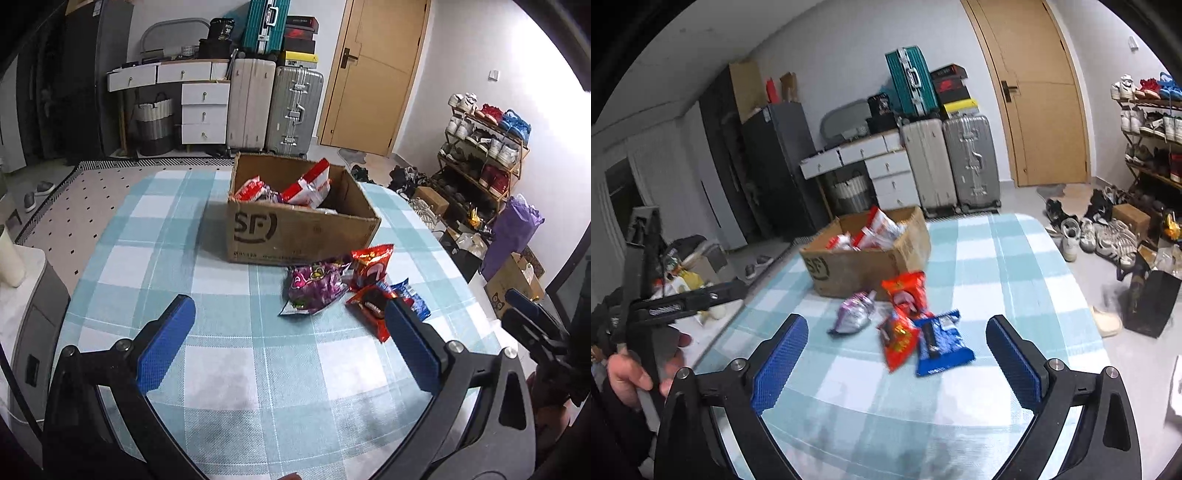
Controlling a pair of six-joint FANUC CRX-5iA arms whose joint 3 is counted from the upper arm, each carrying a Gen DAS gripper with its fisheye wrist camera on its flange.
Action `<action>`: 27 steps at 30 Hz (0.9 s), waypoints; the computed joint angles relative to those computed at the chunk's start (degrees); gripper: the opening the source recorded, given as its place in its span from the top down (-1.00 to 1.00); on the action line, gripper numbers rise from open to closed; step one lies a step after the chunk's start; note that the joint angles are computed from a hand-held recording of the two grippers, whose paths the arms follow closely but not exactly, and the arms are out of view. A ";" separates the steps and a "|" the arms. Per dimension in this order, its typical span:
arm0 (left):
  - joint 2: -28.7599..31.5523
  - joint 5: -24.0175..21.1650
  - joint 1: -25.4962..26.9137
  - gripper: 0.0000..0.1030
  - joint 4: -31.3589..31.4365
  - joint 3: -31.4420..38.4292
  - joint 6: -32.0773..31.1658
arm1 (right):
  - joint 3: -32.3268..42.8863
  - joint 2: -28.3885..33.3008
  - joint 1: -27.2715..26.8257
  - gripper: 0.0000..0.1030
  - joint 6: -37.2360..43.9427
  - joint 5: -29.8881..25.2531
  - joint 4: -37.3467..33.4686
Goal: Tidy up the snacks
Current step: 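Withdraw both grippers from the box back toward the remaining snacks, then grasp the blue biscuit pack with the right gripper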
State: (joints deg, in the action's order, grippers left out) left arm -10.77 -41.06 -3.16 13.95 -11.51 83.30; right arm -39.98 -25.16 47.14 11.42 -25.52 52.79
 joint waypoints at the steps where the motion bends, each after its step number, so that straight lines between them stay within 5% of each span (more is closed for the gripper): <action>1: 0.29 0.08 -0.04 -0.98 0.17 -0.05 -0.36 | 0.20 0.49 -0.25 -0.92 0.56 -0.15 -0.84; 19: 5.84 0.37 -0.17 -0.98 3.08 -0.36 -5.86 | 11.15 17.09 -3.95 -0.91 19.23 -6.53 -18.80; 23: 6.50 0.11 0.09 -0.98 3.75 -0.46 -7.01 | 14.23 20.44 -5.08 -0.65 22.73 -8.41 -23.08; 27: 7.08 -0.01 0.35 -0.98 4.52 -0.60 -7.89 | 16.14 22.76 -6.34 -0.64 25.28 -7.71 -25.76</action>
State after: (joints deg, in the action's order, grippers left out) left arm -3.69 -41.07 -2.81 18.46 -12.11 75.41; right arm -23.85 -2.40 40.80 36.70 -33.23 27.02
